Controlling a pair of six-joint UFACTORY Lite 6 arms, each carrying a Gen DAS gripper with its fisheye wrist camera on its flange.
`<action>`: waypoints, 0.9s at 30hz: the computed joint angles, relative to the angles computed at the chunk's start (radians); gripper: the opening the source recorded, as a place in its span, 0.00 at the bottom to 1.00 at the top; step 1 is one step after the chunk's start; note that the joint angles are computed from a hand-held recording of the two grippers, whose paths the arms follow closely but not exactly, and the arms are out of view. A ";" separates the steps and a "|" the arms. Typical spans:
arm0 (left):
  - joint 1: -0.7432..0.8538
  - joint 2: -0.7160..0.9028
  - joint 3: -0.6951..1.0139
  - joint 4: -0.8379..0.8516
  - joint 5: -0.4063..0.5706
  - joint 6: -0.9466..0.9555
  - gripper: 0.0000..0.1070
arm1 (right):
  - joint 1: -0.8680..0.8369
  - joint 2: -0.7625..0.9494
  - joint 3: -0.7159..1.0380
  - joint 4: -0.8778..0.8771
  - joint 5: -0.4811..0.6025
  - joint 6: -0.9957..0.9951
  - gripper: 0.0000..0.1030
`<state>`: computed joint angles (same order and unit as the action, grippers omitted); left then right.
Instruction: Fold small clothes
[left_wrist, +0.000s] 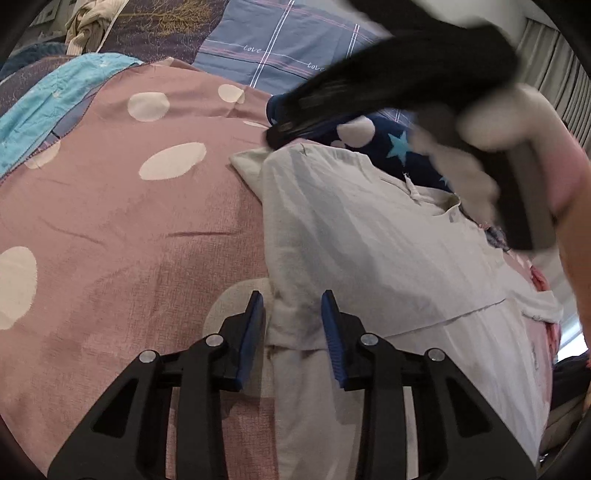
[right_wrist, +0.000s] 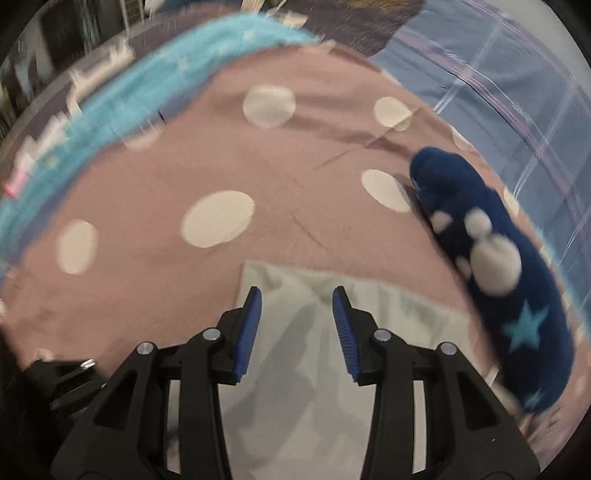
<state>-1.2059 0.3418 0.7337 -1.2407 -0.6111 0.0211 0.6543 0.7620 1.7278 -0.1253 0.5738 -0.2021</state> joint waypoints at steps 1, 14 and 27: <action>-0.005 0.004 0.009 -0.021 -0.001 0.025 0.31 | 0.015 0.060 0.079 -0.017 0.039 0.004 0.41; -0.143 0.016 0.086 -0.370 -0.125 0.303 0.08 | 0.005 0.243 0.336 0.181 -0.022 -0.002 0.00; -0.103 -0.018 -0.011 -0.150 -0.066 0.065 0.18 | 0.058 0.224 0.276 -0.019 0.124 -0.038 0.20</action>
